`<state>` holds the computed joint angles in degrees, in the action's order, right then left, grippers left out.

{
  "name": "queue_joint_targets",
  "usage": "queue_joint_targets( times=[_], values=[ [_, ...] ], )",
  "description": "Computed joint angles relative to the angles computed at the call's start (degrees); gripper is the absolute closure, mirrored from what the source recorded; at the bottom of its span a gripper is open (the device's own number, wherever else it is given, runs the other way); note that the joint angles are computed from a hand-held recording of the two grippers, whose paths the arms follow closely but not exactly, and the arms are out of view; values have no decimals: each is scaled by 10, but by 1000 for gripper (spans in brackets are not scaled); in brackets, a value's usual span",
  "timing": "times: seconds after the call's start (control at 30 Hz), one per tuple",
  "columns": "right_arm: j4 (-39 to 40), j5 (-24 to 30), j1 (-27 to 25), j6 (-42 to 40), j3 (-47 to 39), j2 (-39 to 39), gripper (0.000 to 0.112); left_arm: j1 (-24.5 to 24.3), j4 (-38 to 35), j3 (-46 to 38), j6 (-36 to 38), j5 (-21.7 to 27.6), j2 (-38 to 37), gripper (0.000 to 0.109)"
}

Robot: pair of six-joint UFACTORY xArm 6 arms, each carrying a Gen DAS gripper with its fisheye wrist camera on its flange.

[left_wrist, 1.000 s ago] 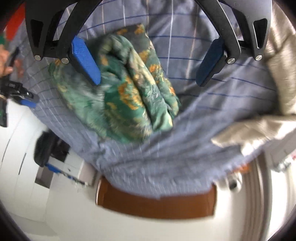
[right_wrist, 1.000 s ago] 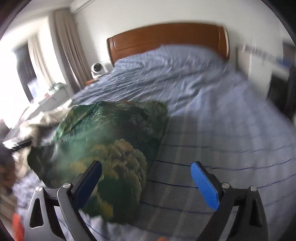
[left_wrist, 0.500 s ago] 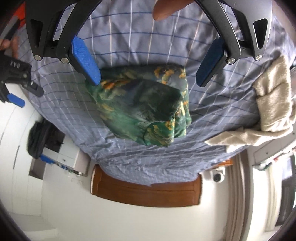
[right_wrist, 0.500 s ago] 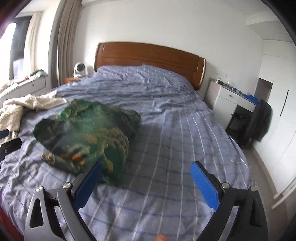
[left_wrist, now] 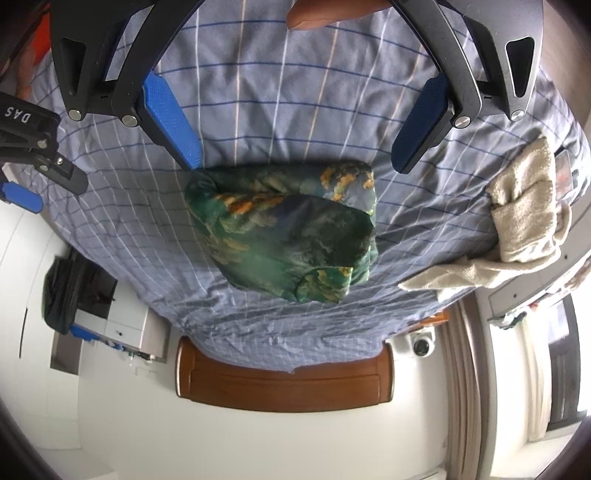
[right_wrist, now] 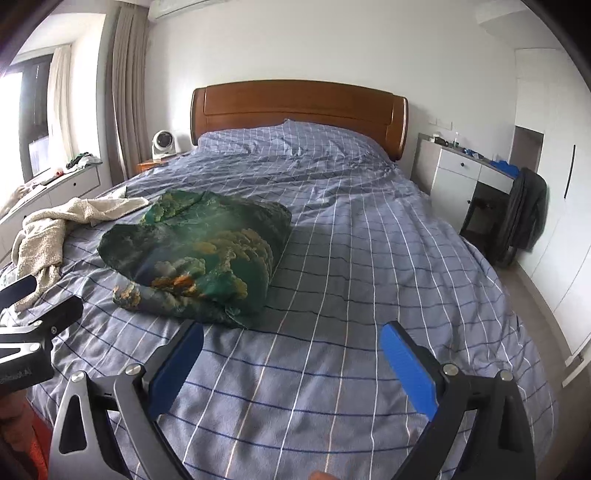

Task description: Fold large clothes

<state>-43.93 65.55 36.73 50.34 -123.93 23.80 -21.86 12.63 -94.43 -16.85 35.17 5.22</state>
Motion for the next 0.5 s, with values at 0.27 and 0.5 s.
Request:
queue_joint_targets(
  times=[0.27, 0.5],
  values=[
    [-24, 4, 8, 16, 26, -15, 14, -4, 27, 10, -21, 16, -8, 6],
    [9, -52, 0, -10, 86, -46, 14, -5, 56, 9, -52, 16, -16, 6]
  ],
)
